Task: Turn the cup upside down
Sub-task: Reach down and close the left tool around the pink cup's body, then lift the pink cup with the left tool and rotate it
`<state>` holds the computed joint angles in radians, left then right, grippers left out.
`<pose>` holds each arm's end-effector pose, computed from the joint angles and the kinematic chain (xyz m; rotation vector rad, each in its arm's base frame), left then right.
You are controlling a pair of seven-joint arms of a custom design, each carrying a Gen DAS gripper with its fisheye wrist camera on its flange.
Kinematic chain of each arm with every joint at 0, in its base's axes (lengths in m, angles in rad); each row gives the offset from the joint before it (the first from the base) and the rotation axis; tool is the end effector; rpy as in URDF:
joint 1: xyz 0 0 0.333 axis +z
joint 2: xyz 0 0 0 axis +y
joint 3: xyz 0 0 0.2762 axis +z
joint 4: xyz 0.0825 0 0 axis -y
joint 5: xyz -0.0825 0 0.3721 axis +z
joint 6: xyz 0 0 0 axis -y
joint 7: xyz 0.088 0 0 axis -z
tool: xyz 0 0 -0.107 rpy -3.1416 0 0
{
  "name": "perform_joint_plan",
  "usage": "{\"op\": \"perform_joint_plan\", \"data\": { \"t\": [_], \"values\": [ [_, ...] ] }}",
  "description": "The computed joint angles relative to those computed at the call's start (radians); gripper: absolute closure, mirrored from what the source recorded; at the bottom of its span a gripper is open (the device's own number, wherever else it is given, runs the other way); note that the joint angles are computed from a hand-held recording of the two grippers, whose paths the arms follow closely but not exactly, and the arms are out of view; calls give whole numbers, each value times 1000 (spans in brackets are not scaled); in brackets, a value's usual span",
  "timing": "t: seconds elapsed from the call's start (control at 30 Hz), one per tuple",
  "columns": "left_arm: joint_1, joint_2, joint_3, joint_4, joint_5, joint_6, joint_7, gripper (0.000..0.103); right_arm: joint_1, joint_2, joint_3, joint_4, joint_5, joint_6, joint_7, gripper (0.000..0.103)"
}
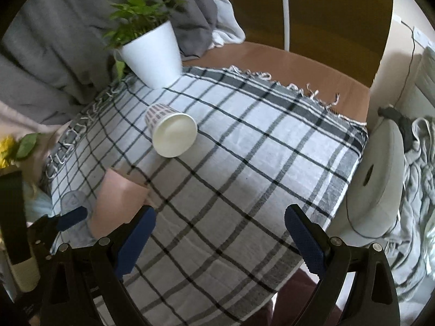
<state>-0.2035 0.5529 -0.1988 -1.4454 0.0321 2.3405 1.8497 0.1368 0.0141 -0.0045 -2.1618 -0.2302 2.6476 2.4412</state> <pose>0.6598 -0.2526 0.3802 -1.2974 2.6227 -0.4603 0.5602 0.0807 0.4083 -1.3098 2.3708 -0.3871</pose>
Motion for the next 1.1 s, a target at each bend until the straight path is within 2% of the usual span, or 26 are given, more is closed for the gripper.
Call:
{"op": "perform_joint_plan", "data": {
  "t": [0.27,0.43,0.57,0.83,1.1],
  "values": [
    [-33,79,34,97,76,-16,-43,17,0,39,-7,32,26,-4,-13,7],
    [-66,161,55,210,129,-82,-65,17,1,54,-12,45,40,-1,-28,7],
    [-88,203,74,266,161,-106,-113,21,-4,68,-15,54,68,8,-56,7],
    [-112,254,86,348,183,-160,-211,23,-27,113,-20,97,173,8,-214,7],
    [-118,252,88,389,152,-244,-412,24,-66,163,-13,166,303,-4,-451,7]
  ]
}}
